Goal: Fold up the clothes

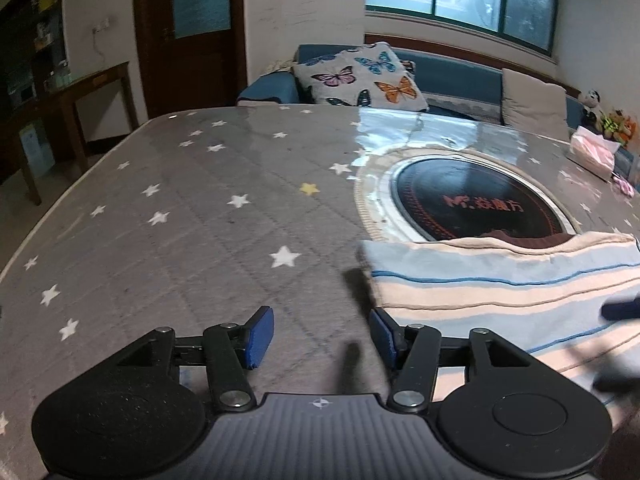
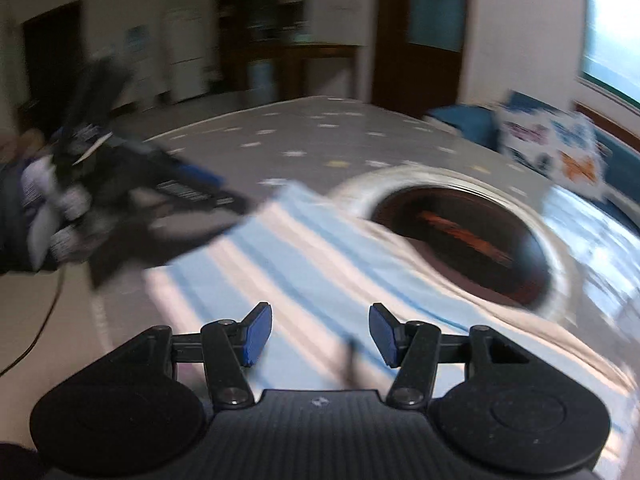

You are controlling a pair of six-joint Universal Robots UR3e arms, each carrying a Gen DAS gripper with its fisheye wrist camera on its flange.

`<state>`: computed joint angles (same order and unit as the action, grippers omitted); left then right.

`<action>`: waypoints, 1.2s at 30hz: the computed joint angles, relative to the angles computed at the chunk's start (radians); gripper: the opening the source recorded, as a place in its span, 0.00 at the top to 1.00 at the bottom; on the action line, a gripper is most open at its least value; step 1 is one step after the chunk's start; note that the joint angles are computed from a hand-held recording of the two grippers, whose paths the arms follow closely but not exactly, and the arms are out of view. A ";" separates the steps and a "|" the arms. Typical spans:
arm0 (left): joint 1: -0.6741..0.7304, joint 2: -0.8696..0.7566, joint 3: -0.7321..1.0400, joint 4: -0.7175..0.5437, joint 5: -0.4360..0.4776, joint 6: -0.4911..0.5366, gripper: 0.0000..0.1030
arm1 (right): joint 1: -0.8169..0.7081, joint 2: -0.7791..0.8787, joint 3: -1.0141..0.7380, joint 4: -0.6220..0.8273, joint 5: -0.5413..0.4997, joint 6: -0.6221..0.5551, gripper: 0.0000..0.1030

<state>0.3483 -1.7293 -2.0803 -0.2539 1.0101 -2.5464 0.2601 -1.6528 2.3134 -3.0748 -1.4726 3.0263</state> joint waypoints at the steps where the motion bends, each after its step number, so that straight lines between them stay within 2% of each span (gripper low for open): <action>1: 0.011 0.011 -0.004 -0.011 -0.005 0.003 0.43 | 0.032 0.037 -0.034 0.002 -0.002 -0.001 0.47; 9: 0.103 0.114 -0.028 -0.156 -0.085 0.045 0.32 | 0.215 0.259 -0.261 0.030 -0.023 -0.028 0.47; 15: 0.114 0.129 -0.001 -0.272 -0.104 0.044 0.27 | 0.309 0.393 -0.387 0.045 -0.124 -0.029 0.49; 16: 0.112 0.129 0.007 -0.297 -0.106 0.033 0.24 | 0.325 0.416 -0.409 0.046 -0.147 -0.027 0.50; 18: 0.113 0.125 0.023 -0.347 -0.124 0.027 0.22 | 0.335 0.432 -0.424 0.051 -0.165 -0.015 0.59; 21: 0.116 0.130 0.039 -0.418 -0.155 0.023 0.22 | 0.326 0.420 -0.415 0.055 -0.156 0.029 0.86; 26: 0.104 0.113 0.090 -0.518 -0.173 -0.019 0.22 | 0.296 0.347 -0.351 0.015 -0.126 0.073 0.92; 36: 0.079 0.012 0.256 -0.803 -0.233 -0.107 0.27 | 0.203 0.207 -0.234 -0.042 -0.035 0.122 0.94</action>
<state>0.4272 -1.7174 -1.8241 -1.0565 0.7769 -2.6534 0.4629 -1.4455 2.0795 -3.1170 -1.5076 3.1484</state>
